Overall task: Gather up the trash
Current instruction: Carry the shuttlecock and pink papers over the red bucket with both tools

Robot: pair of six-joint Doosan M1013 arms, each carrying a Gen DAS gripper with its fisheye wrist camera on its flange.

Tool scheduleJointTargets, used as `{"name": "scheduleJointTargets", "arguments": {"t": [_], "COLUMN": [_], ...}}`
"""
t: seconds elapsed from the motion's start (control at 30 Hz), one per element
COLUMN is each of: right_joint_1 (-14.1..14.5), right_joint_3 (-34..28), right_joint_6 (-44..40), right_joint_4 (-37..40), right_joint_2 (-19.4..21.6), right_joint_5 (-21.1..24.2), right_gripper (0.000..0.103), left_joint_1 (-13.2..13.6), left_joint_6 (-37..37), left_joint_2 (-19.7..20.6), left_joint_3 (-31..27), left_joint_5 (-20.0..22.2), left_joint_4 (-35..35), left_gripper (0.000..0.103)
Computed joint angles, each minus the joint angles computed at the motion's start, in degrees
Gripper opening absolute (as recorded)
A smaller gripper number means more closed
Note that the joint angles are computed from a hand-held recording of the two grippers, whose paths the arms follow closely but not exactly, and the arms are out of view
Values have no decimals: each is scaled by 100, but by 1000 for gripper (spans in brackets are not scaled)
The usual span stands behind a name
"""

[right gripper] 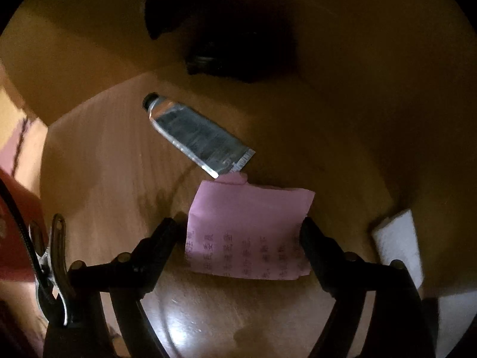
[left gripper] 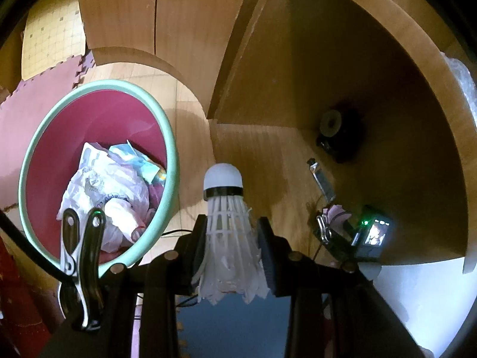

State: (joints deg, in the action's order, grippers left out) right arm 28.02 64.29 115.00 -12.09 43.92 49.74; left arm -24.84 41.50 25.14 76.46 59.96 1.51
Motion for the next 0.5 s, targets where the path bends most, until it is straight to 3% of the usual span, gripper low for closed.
{"name": "scheduleJointTargets", "arguments": {"t": [0.1, 0.27, 0.5], "right_joint_1": [-44, -105, -97], "right_joint_3": [98, 195, 390], "right_joint_6": [-69, -278, -361], "right_joint_4": [129, 369, 547], "right_joint_2": [-54, -146, -293], "right_joint_5": [-97, -112, -171], "right_gripper": [84, 71, 67], "left_joint_1": [22, 55, 53], "left_joint_6": [-33, -91, -101], "left_joint_2": [-41, -97, -165], "left_joint_3": [54, 119, 177], "left_joint_5": [-39, -121, -217], "left_joint_4": [-14, -24, 21], "left_gripper": [34, 34, 34]}}
